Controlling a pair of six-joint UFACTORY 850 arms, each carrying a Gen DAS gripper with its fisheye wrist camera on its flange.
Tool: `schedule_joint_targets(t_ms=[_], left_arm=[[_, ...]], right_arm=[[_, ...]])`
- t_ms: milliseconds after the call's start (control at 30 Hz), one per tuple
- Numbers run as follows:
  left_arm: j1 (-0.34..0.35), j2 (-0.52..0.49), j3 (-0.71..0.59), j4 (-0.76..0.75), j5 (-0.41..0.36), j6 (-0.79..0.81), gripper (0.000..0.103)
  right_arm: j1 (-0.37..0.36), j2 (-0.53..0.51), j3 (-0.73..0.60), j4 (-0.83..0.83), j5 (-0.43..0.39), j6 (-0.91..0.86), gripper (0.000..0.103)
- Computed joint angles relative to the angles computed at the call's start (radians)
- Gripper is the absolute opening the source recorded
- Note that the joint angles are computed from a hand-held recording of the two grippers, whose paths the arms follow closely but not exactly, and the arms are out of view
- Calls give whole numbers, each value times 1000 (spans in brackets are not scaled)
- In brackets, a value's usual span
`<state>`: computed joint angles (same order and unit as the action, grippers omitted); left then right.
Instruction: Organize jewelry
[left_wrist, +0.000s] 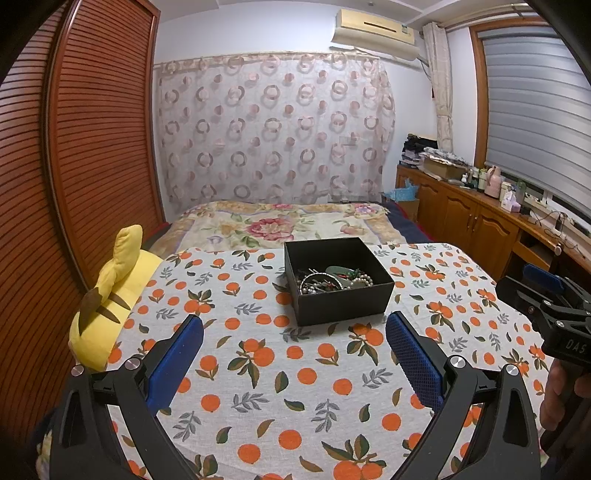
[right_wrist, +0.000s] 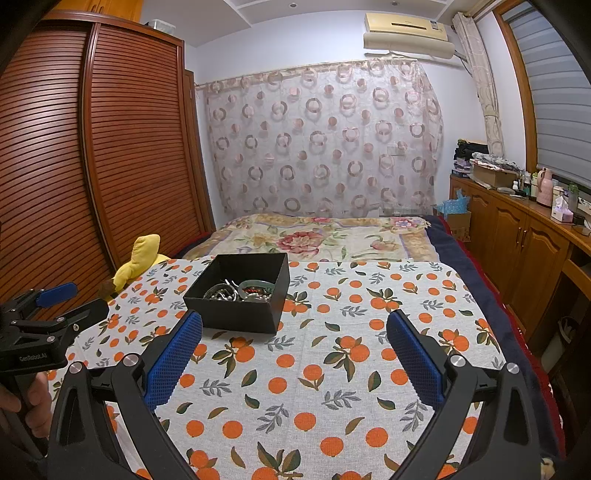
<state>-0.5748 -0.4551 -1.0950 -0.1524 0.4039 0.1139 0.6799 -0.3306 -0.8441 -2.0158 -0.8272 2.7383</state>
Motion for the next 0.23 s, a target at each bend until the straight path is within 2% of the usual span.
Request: schedule_joint_targets(t_ms=[233], left_arm=[[0,-2,-3,2,0,0,96]], right_arm=[[0,0,0,-1,0,1,101]])
